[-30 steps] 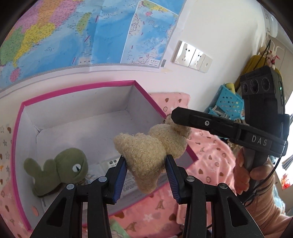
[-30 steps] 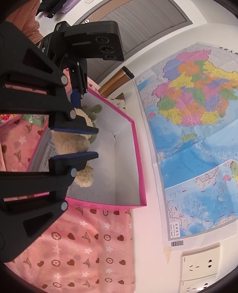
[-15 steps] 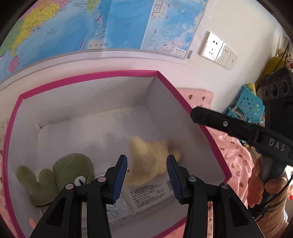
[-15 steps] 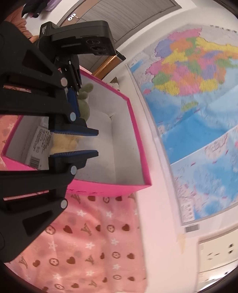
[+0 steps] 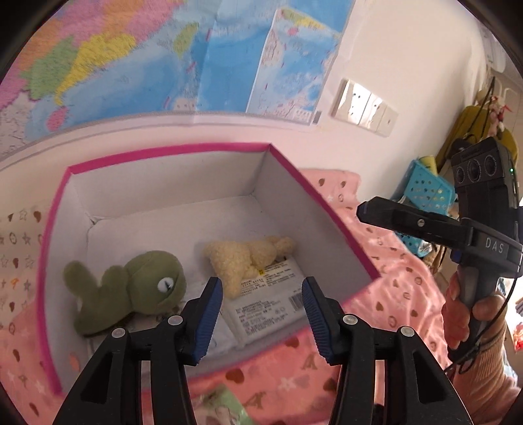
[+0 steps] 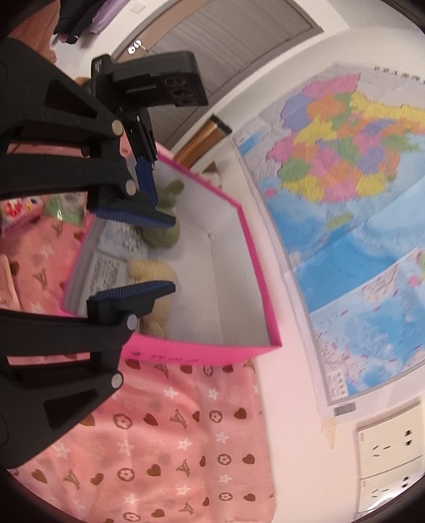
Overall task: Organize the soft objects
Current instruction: 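Move both grippers down to the scrunchies beside the box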
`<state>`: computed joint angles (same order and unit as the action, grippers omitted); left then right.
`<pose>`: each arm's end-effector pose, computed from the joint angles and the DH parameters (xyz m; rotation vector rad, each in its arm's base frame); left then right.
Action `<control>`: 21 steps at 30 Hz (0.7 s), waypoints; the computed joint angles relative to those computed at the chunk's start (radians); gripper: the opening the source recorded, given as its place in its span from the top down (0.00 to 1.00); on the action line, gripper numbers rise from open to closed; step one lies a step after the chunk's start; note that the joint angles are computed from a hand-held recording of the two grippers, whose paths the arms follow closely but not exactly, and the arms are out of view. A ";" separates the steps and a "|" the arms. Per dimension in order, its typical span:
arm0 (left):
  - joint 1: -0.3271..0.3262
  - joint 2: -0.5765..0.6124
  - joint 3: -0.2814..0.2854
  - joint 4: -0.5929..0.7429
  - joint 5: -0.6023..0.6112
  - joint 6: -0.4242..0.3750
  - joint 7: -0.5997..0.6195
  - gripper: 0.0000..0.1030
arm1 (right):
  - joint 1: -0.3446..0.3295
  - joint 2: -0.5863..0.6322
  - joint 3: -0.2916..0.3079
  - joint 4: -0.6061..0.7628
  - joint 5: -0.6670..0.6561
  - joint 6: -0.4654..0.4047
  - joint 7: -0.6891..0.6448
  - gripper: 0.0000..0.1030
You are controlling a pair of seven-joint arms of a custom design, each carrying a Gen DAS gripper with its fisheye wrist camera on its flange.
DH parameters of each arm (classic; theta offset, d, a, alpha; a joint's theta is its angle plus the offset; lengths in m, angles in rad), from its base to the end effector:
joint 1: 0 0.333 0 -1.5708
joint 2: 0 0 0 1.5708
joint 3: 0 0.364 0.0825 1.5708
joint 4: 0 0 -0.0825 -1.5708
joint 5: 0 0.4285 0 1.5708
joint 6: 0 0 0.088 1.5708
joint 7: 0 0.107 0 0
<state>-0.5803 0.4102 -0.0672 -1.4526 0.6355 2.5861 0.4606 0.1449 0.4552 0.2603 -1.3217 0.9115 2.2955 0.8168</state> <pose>0.6303 -0.4771 0.5650 -1.8472 1.7426 -1.0010 0.7457 0.2851 0.5867 -1.8863 0.9358 0.1552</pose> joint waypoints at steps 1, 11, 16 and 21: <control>-0.006 -0.020 0.004 -0.026 0.014 0.018 -0.014 0.48 | -0.009 -0.016 0.007 -0.017 0.017 -0.003 -0.015 0.60; -0.014 -0.142 -0.046 -0.181 0.146 0.076 -0.122 0.41 | -0.009 -0.214 -0.043 -0.225 0.186 -0.062 -0.185 0.48; -0.012 -0.158 -0.075 -0.220 0.157 0.076 -0.149 0.41 | 0.025 -0.312 -0.101 -0.349 0.201 -0.064 -0.230 0.41; 0.002 -0.172 -0.100 -0.280 0.116 0.136 -0.159 0.41 | 0.054 -0.377 -0.150 -0.458 0.159 -0.058 -0.223 0.41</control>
<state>-0.5779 0.2387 -0.1673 -1.7326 0.7518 2.7216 0.3013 0.1993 0.0787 0.1108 -1.7798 1.0709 2.2377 0.5936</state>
